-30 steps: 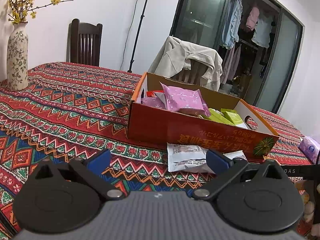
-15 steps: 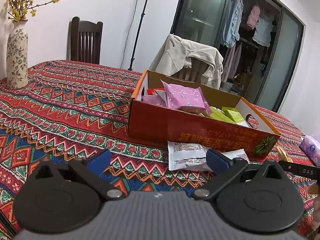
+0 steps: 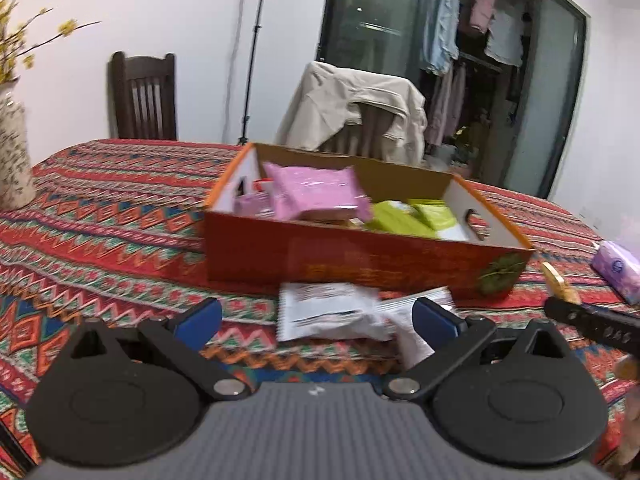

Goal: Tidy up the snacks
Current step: 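Grasp a white packet with the left gripper while the right gripper holds the cracker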

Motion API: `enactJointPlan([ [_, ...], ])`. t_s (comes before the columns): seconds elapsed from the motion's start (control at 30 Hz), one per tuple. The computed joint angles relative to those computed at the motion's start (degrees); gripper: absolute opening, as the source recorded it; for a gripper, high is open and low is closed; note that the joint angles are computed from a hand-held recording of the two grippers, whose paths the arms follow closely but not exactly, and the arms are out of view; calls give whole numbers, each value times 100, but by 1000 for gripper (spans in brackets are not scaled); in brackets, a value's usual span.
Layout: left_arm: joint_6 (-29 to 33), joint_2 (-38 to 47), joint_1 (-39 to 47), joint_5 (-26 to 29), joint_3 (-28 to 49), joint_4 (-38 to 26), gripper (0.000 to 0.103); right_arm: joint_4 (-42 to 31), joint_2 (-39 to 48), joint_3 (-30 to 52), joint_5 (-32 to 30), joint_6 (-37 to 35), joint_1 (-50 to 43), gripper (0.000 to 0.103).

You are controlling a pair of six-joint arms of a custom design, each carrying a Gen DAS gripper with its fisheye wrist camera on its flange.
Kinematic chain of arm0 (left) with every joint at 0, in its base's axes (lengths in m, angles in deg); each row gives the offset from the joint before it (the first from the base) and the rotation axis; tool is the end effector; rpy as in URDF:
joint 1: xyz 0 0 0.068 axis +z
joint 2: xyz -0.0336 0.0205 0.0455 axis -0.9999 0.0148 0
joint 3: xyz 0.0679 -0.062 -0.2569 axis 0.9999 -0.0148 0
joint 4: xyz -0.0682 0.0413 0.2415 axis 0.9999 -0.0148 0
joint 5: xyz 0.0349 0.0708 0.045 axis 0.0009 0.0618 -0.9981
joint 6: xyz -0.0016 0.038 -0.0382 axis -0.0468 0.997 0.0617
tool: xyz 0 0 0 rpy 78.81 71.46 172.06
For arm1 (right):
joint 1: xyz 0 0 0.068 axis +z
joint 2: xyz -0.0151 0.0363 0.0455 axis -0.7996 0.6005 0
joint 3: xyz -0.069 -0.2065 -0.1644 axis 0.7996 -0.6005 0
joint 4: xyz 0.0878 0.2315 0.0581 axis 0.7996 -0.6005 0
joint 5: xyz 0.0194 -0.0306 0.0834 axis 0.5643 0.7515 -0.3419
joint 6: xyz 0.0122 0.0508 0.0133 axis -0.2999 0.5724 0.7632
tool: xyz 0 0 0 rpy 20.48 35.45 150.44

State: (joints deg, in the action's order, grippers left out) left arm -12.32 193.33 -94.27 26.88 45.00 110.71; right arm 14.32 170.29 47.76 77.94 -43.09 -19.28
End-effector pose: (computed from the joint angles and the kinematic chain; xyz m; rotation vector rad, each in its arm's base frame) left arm 0.3169 -0.0425 0.0630 0.4406 2.0954 -0.4301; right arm 0.1760 0.0891 0.0166 0.5051 1.9832 -0.0222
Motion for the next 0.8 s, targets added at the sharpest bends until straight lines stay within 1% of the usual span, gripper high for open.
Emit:
enactJointPlan([
  [0.17,-109,-151,-684,-460,82,-306,103,48,17,-50,165,63,124,47],
  [0.37,-497,157,-1356,-1230,347,-550,103,186,95,-77,228,69,201,47],
  [0.5,-636,374,-1588,-1579,432,-445,102,179,80,-67,243,38,252,47],
  [0.57,-640,465,-1634,-1619,475,-424,97,176,75,-71,249,25,277,48],
  [0.6,-628,522,-1623,-1568,511,-441,90,108,40,-47,239,18,274,48],
  [0.63,-636,564,-1610,-1510,555,-473,81,58,23,-28,224,13,267,48],
  [0.67,-631,597,-1583,-1430,598,-527,75,13,9,-8,203,10,254,48],
  [0.73,-632,627,-1494,-1218,625,-536,60,-75,-9,39,156,-1,220,48],
  [0.77,-612,630,-1465,-1154,589,-452,55,-136,-21,70,135,-3,204,48],
  [0.8,-585,623,-1456,-1103,546,-363,52,-180,-22,92,127,6,202,48],
])
